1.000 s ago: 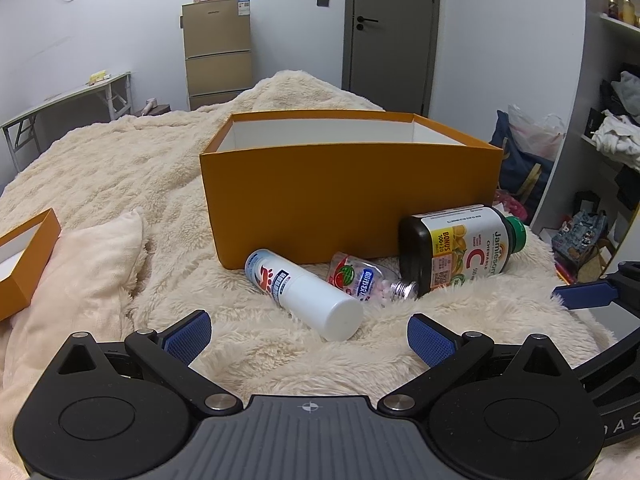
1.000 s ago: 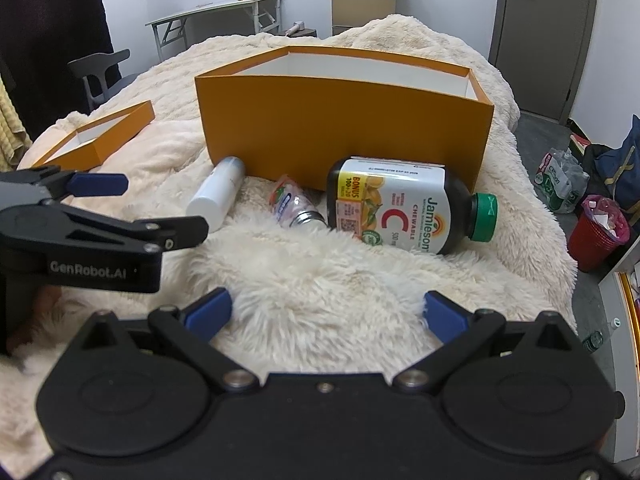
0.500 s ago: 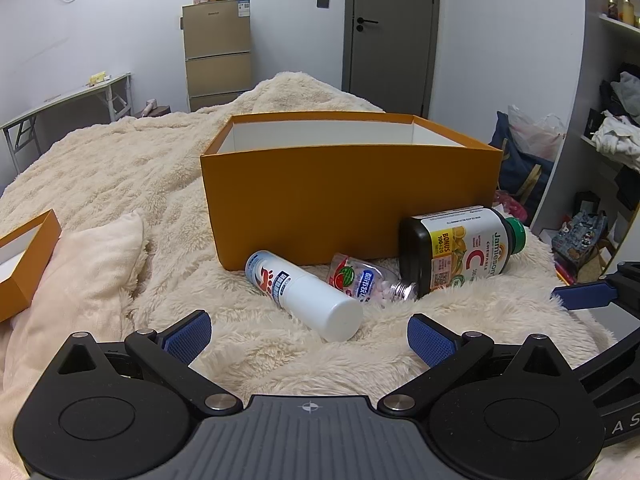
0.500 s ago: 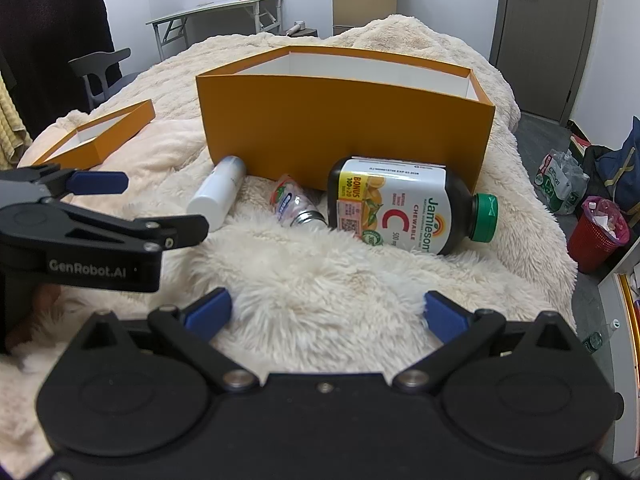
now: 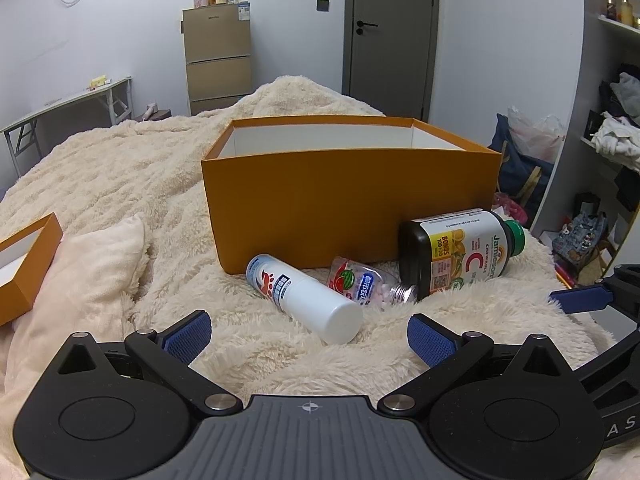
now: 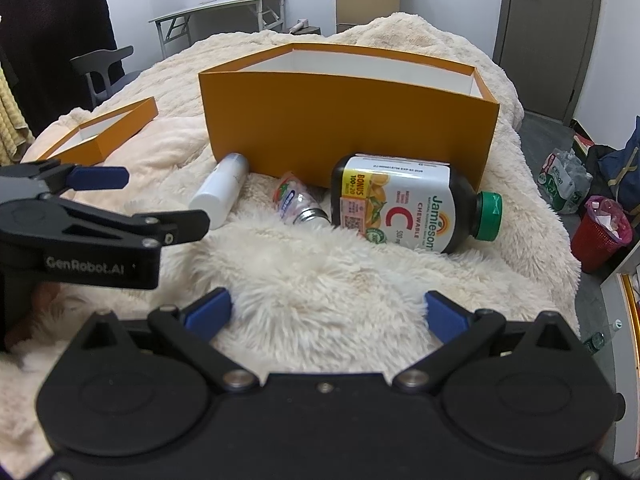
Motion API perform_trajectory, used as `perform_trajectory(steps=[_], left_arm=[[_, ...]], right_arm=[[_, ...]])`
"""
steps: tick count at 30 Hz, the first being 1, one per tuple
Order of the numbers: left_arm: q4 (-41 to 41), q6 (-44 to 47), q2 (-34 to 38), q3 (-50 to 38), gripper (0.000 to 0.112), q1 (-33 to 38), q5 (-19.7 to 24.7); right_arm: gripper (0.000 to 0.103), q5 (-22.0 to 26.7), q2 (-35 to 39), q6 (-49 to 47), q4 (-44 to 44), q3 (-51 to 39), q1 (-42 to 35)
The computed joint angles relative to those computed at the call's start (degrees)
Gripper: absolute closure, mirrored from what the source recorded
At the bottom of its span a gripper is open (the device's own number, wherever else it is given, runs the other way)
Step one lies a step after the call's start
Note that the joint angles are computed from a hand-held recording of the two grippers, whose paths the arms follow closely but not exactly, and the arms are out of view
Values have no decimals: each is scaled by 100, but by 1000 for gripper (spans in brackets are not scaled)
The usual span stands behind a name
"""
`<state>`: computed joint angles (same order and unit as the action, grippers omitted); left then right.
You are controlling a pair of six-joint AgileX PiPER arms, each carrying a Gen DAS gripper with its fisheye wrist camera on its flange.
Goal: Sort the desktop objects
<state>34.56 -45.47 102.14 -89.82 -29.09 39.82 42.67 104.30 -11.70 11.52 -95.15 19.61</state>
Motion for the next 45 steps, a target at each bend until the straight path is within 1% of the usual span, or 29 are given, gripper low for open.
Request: perform_trajectory(steps=[45], left_arm=[[25,-26,-70,48,9,11,-45]], right_arm=[[0,60,3,-20,-34,-85,12]])
